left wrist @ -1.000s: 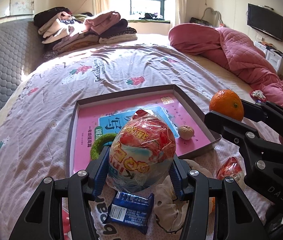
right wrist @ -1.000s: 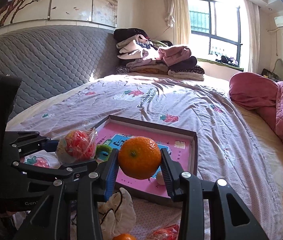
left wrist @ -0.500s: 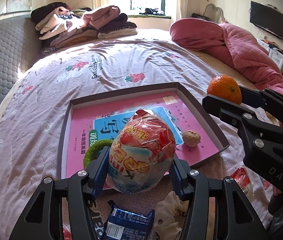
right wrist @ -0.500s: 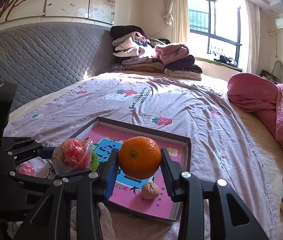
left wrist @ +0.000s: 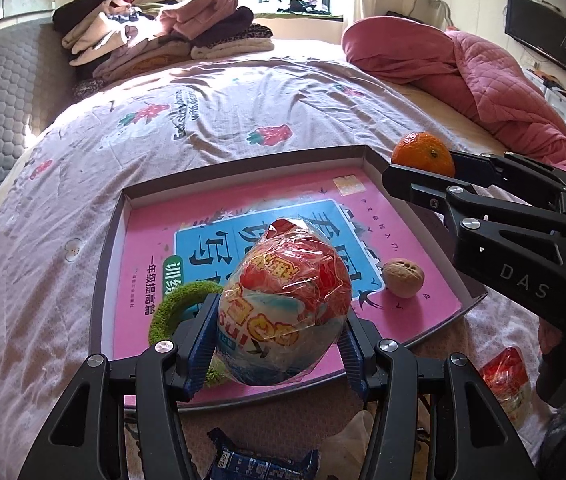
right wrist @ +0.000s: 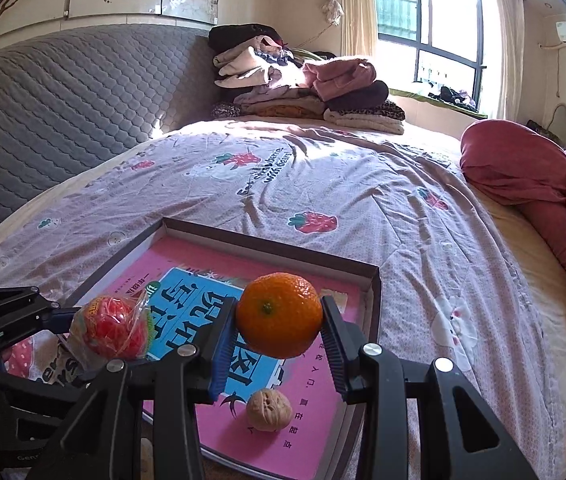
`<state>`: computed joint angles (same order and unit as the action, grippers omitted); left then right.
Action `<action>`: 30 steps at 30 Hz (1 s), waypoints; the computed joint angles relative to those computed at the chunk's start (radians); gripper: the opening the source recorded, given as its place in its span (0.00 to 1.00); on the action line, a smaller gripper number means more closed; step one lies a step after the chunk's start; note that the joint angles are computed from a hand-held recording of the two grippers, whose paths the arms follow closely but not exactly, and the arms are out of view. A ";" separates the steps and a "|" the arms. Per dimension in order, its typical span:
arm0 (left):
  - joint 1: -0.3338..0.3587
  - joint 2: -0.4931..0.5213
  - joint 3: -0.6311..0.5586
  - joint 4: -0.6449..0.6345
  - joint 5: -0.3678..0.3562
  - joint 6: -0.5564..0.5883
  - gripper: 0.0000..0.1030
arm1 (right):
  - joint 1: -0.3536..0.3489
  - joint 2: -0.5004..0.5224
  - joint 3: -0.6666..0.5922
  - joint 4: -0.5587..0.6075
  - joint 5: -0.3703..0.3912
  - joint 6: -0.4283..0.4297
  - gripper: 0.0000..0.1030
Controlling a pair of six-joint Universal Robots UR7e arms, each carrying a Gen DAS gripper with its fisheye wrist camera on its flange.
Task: Organize objects
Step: 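Carry the candy egg and orange over the tray with both tools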
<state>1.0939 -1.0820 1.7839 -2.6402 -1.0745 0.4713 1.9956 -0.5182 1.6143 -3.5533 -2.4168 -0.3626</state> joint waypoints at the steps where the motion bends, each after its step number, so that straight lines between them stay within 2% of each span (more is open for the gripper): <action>1: 0.001 0.006 -0.004 0.002 0.000 0.001 0.54 | -0.006 -0.001 -0.001 0.014 0.002 0.012 0.40; 11: 0.013 0.052 -0.032 0.031 -0.003 -0.001 0.54 | -0.059 -0.001 -0.016 0.119 0.010 0.074 0.40; 30: 0.022 0.078 -0.051 0.070 -0.002 -0.018 0.54 | -0.086 0.014 -0.037 0.239 -0.012 0.139 0.40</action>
<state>1.1161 -1.0037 1.7328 -2.5698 -1.0764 0.4535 1.9094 -0.5043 1.5777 -3.3147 -2.4283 -0.2237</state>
